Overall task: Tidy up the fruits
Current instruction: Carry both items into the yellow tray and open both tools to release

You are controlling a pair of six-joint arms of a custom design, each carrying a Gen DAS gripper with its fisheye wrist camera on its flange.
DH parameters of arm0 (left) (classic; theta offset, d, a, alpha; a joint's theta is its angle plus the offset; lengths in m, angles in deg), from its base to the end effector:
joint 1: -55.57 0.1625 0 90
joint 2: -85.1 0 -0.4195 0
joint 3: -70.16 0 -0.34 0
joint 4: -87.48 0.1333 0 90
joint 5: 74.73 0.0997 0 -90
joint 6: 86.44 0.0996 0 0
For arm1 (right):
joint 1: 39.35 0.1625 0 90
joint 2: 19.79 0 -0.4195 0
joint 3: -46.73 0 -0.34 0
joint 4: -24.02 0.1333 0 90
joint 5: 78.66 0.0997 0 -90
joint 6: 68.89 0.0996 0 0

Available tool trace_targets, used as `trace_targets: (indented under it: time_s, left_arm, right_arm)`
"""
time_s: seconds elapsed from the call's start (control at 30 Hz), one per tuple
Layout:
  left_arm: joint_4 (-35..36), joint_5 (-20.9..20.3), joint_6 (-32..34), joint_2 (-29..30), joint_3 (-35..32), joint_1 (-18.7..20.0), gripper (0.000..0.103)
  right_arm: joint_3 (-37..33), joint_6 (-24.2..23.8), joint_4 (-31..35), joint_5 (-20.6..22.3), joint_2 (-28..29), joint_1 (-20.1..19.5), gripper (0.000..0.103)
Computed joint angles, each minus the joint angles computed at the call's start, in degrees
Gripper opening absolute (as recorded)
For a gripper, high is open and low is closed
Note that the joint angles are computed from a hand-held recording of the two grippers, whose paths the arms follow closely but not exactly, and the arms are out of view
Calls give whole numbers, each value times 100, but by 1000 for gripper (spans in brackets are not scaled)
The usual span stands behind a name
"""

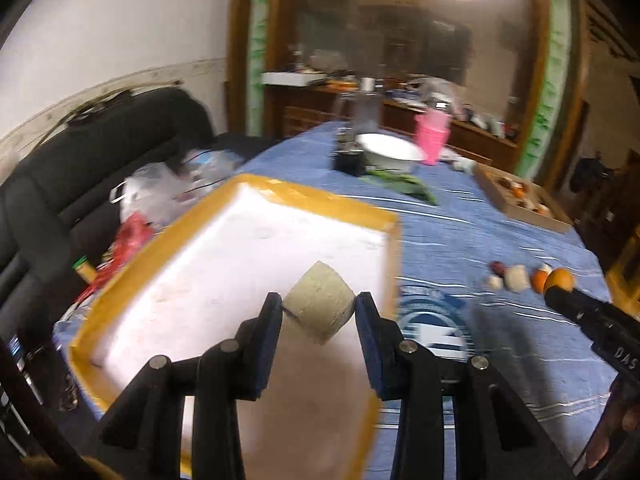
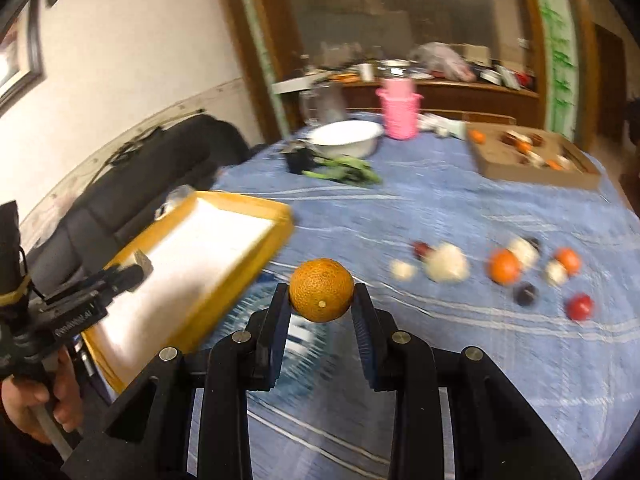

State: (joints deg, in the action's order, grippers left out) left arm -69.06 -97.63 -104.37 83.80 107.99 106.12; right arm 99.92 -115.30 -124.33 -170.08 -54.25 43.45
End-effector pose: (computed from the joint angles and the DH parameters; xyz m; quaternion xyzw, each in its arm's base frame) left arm -0.3335 -0.7594 -0.0141 0.0097 0.8175 -0.4456 0.3647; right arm 0.0285 -0.8182 0.2776 0.3117 -0.8876 0.2972 0.1632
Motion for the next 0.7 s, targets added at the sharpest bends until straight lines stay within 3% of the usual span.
trace_targets:
  time_s: [0.23,0.43,0.7]
  left_arm:
    - [418,308,-907,-493,785,210,40]
    - [814,374,-1546,-744,1195,317,40]
    - [1973,374,-2672,-898,1311,396,40]
  right_arm:
    - [-968,-180,699,46,855,368,29]
    - [-1895,-175,1300,-209,1572,543,29]
    - [-3423,-286,2528,-817,2496,693,29]
